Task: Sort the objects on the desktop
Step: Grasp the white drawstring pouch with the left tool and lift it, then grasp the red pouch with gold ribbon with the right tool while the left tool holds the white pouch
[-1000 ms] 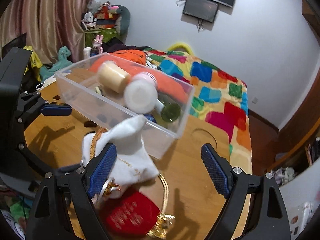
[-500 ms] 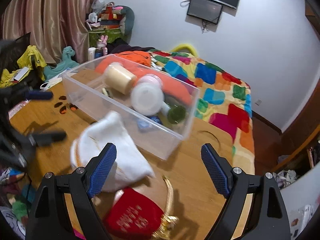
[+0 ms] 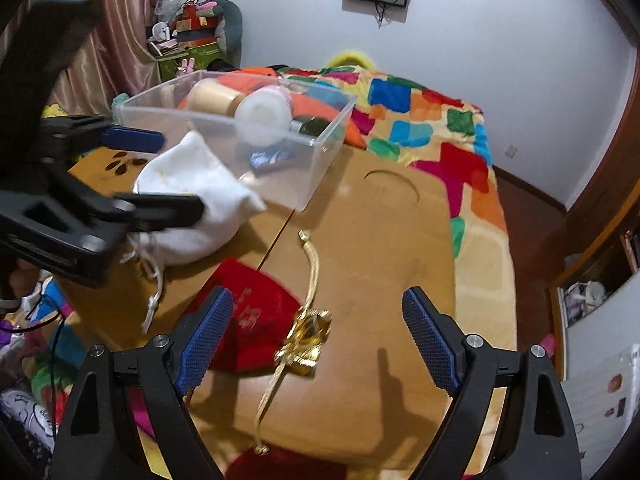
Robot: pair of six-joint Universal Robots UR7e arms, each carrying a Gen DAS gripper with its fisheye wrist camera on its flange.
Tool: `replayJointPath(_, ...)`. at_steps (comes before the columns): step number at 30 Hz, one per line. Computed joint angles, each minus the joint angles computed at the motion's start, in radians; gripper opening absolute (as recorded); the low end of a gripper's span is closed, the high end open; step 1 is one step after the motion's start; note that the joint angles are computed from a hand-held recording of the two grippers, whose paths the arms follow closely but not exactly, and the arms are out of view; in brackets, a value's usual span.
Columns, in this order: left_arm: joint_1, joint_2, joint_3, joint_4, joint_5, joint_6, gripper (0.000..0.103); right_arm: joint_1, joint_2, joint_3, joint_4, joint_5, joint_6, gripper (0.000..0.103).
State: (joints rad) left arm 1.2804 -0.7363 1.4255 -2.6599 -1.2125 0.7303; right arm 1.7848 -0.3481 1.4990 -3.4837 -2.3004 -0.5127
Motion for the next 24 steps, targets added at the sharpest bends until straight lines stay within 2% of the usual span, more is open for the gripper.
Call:
replayJointPath(4,0.007,0.028,-0.017,0.027,0.035,-0.018,0.099,-0.009,-0.001,0.013,0.032,0.046,0.029,0.085)
replayJointPath(8,0.008,0.052,-0.023,0.003,0.063,-0.028,0.099,-0.017,0.014,0.005,0.065,0.061,0.054,0.085)
replayJointPath(16,-0.001,0.065,-0.010,-0.061,0.055,-0.014,0.099,-0.041,0.012,0.020,0.072,0.137,0.117,0.083)
replayJointPath(18,-0.003,0.068,-0.015,-0.057,0.055,-0.018,0.090,-0.049,0.008,0.026,0.071,0.159,0.135,0.083)
replayJointPath(19,-0.004,0.071,-0.021,-0.048,0.060,-0.024,0.080,-0.051,0.007,0.029,0.065,0.171,0.135,0.079)
replayJointPath(20,-0.004,0.074,-0.022,-0.056,0.070,-0.023,0.078,-0.051,0.008,0.031,0.058,0.176,0.131,0.074)
replayJointPath(24,0.003,0.066,-0.020,-0.055,0.049,-0.027,0.074,-0.043,0.015,0.030,0.030,0.165,0.096,0.057)
